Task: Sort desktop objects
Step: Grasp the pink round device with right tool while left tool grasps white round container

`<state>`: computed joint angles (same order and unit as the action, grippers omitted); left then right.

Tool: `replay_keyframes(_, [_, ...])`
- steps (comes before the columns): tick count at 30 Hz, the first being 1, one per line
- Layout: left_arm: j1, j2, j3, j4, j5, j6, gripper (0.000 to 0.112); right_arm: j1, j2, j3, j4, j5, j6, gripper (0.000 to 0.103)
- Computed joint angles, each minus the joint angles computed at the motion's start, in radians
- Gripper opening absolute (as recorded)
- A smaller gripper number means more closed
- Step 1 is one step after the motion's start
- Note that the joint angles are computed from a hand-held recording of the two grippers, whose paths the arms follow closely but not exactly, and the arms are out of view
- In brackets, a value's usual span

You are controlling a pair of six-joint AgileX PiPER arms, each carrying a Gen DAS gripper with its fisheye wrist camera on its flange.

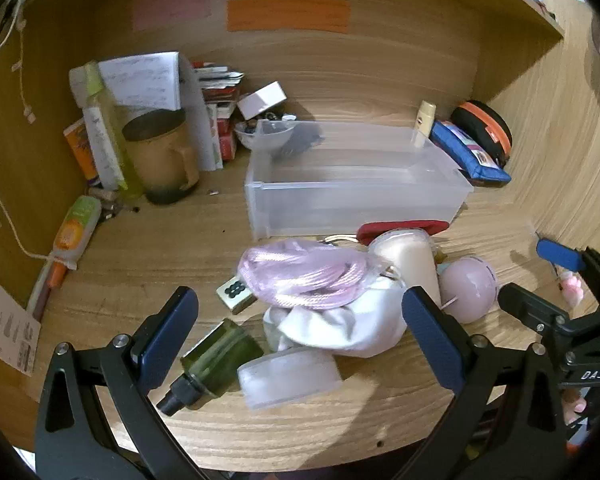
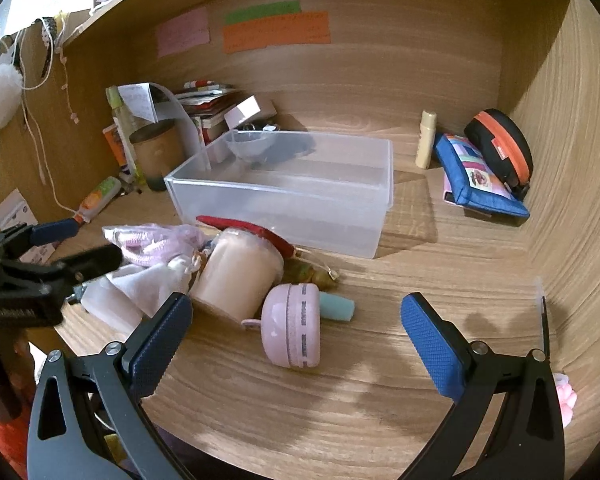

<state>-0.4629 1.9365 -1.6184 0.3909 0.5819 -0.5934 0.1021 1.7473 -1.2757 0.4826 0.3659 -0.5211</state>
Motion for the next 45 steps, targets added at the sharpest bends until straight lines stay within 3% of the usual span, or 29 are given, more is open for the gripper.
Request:
replay_keyframes(5, [0.026,-0.062,0.117,0.159,-0.041,-0.141,0.103,-0.013,-0.006,0.040,0.083,-0.023,-0.091,0.103])
replay_keyframes(12, [0.035,-0.130,0.270,0.351,-0.031,-0.234,0.103,-0.015,0.038,0.041,0.054,-0.024,-0.065,0.103])
replay_keyframes(15, [0.056,-0.152,0.330,0.281,-0.068,-0.192,0.103,-0.012,0.054,0.038,0.070,-0.024,-0.096,0.102])
replay_keyframes(20, [0.073,-0.161,0.378,0.001,-0.154,0.011,0.103,0.004,0.097,0.001,0.029,-0.002,-0.054,0.092])
replay_keyframes(25, [0.056,-0.105,0.337,-0.165,-0.150,0.091,0.103,0.013,0.120,-0.012,0.018,-0.007,-0.029,0.090])
replay_keyframes(28, [0.047,-0.081,0.327,-0.160,-0.158,0.023,0.103,0.015,0.128,-0.011,-0.023,-0.023,0.024,0.089])
replay_keyframes(31, [0.035,-0.060,0.305,-0.147,-0.163,-0.030,0.103,-0.001,0.154,-0.043,0.015,0.017,0.001,0.081])
replay_keyframes(36, [-0.004,-0.019,0.242,0.023,-0.112,-0.217,0.103,-0.016,0.187,-0.080,0.045,0.050,-0.022,0.068])
replay_keyframes(40, [-0.010,0.009,0.201,0.062,-0.080,-0.263,0.103,-0.027,0.195,-0.095,0.100,0.068,-0.093,0.061])
replay_keyframes(42, [-0.010,0.021,0.185,0.071,-0.070,-0.274,0.102,-0.029,0.204,-0.106,0.113,0.076,-0.109,0.051])
replay_keyframes(43, [-0.012,0.028,0.174,0.076,-0.061,-0.282,0.100,-0.032,0.211,-0.117,0.123,0.089,-0.121,0.049])
replay_keyframes(45, [-0.014,0.044,0.151,0.079,-0.036,-0.285,0.079,-0.036,0.215,-0.118,0.148,0.091,-0.145,0.049])
